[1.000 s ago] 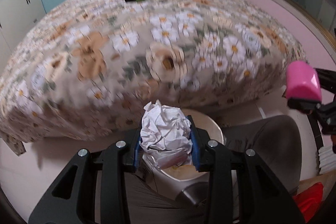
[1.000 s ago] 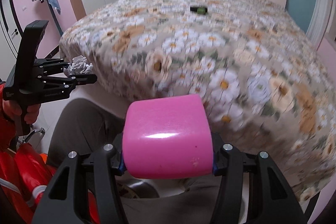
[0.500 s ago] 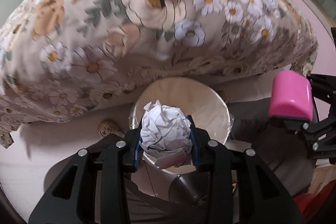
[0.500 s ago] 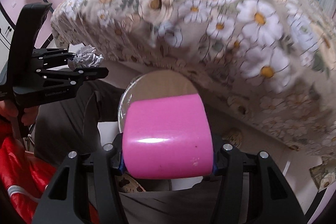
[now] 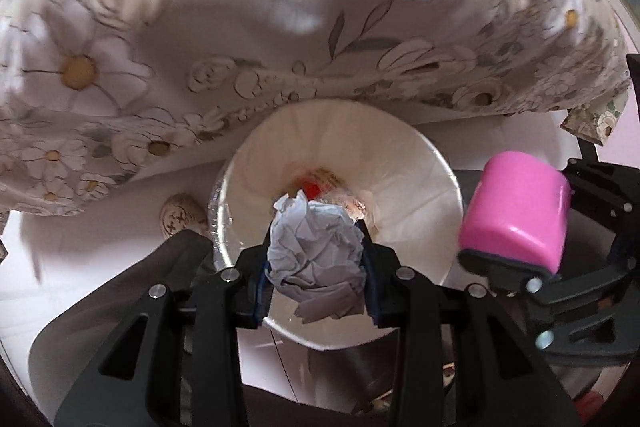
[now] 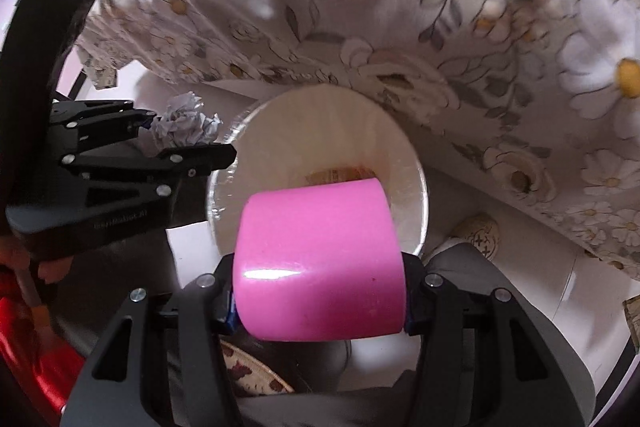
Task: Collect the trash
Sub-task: 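Carry the crumpled paper and pink cup over the trash bin with both tools, then open the left tool over the bin while the right tool releases the pink cup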
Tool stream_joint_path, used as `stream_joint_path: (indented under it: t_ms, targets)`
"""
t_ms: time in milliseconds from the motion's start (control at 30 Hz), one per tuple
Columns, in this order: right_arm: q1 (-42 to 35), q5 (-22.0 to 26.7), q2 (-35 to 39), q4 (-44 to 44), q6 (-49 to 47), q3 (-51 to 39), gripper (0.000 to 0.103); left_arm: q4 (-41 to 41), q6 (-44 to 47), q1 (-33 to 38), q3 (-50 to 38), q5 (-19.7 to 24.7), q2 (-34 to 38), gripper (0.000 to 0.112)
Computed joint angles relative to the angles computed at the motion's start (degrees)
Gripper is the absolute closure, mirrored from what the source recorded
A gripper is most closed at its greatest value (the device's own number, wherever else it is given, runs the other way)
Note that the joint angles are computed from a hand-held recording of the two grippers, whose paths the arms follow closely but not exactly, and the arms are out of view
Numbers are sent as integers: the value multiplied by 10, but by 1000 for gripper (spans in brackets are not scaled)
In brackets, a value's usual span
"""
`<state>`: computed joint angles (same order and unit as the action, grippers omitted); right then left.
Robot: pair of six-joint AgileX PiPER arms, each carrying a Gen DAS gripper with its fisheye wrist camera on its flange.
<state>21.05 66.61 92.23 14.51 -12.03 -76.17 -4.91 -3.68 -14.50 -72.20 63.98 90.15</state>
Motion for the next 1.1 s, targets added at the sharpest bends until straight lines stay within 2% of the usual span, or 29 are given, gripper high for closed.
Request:
stream_joint_path:
  t_ms: [267,600,1100]
  targets:
    - [11,-19,88,-6,22,-11,46,-24,5,15,-5,-6,72,75]
    - [29,-18,178,-15,38,-45,46,-25,3,15,-28,-10,152,75]
    - [27,-26,232,-13,47,-49,45,-58,2,37,-61,12,236,75]
